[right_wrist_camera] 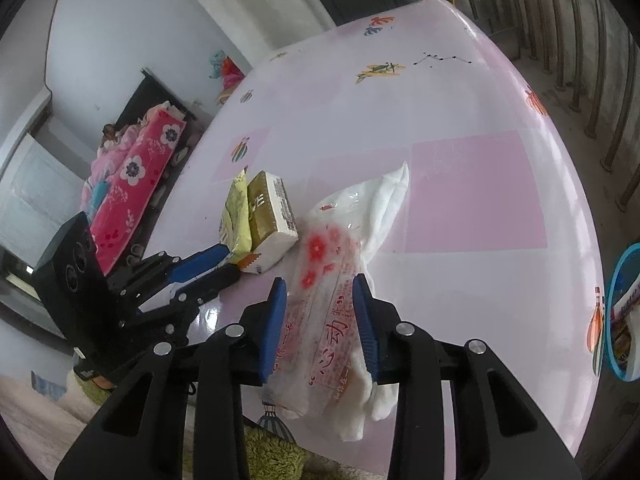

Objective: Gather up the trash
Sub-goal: 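Grasp the gold tissue pack with the right tool, then carry yellow packet and gold tissue pack to the blue wastebasket and release both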

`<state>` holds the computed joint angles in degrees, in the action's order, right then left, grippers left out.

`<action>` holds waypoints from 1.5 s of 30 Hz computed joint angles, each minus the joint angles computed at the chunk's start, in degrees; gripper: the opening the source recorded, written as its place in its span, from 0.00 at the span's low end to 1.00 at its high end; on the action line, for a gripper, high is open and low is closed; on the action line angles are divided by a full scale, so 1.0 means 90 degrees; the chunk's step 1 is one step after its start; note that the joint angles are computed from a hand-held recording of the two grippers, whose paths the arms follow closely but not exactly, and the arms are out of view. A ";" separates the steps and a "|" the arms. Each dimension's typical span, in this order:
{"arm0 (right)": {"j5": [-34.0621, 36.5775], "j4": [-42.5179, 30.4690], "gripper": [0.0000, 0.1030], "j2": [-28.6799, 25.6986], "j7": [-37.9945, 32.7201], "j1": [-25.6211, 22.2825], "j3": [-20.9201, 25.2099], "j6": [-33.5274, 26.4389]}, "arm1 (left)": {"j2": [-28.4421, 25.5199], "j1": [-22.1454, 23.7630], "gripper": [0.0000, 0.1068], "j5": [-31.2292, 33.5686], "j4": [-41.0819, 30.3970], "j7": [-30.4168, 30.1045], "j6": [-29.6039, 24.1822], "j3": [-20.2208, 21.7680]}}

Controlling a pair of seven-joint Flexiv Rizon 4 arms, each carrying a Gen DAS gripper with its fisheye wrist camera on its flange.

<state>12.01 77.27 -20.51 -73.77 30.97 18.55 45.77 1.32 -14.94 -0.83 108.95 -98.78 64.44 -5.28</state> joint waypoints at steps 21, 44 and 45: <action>-0.1078 -0.2553 0.48 -0.1433 -0.0782 0.0933 -0.0262 -0.1746 | 0.0379 0.0491 0.09 0.0599 0.0129 -0.1725 -0.0271 0.0089; -0.1446 -0.3140 0.51 -0.1826 -0.0985 0.1341 -0.0598 -0.2334 | 0.0313 0.0459 0.06 0.0040 0.0145 -0.1841 -0.0151 0.0162; -0.1398 -0.3041 0.51 -0.1749 -0.0950 0.1304 -0.0577 -0.2224 | 0.0327 0.0464 0.06 0.0071 0.0097 -0.1856 -0.0176 0.0149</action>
<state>-0.57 49.91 -36.25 -82.32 42.71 13.35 25.76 4.26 -10.77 -0.18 109.82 -115.49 62.86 -3.94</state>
